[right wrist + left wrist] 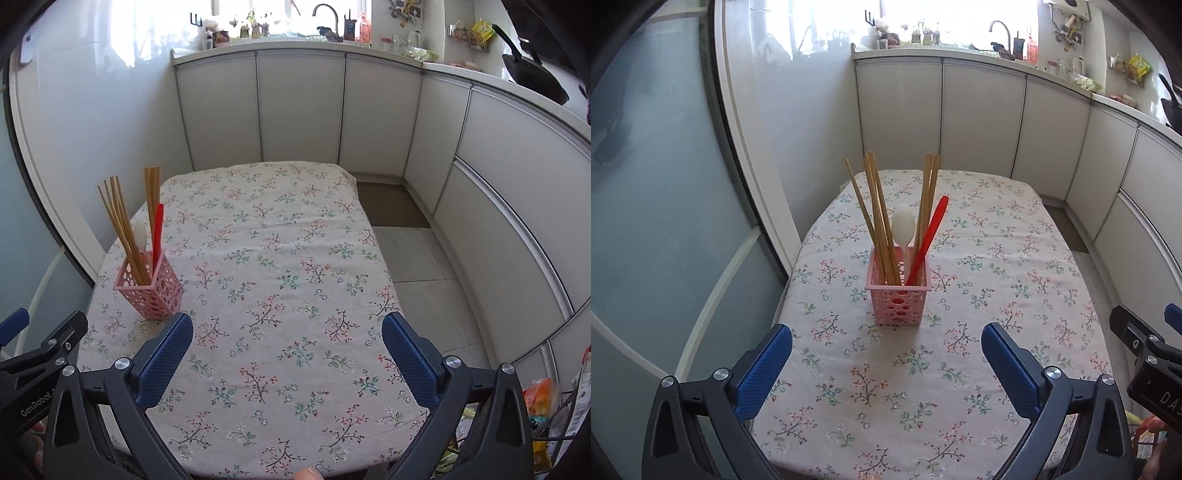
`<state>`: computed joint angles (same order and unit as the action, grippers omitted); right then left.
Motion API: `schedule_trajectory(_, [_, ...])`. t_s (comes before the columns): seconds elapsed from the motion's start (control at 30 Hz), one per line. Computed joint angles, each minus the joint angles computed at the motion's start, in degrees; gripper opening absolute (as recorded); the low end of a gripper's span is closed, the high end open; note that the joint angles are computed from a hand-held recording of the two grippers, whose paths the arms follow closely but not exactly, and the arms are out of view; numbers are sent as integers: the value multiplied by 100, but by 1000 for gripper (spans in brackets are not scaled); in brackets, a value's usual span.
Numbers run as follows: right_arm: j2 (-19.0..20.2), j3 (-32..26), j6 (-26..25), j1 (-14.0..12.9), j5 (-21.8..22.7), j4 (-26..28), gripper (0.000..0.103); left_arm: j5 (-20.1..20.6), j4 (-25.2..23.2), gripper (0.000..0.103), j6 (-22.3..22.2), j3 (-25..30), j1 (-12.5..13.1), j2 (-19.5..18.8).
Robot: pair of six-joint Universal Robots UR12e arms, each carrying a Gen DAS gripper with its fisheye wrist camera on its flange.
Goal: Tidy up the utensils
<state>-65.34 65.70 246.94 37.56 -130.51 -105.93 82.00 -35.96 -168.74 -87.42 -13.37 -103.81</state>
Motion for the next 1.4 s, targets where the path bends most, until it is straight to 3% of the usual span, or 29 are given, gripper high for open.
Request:
schedule_trajectory(0.43, [-8, 19, 15, 28, -182, -102, 103, -99, -3, 103, -136, 3, -6, -42])
schedule_trajectory(0.7, [-41, 92, -55, 28, -150, -348, 103, -95, 6, 103, -114, 0, -14, -43])
schedule_trajectory(1.4, [-3, 62, -85, 6, -32, -328, 103, -70, 211, 103, -48, -77, -17, 5])
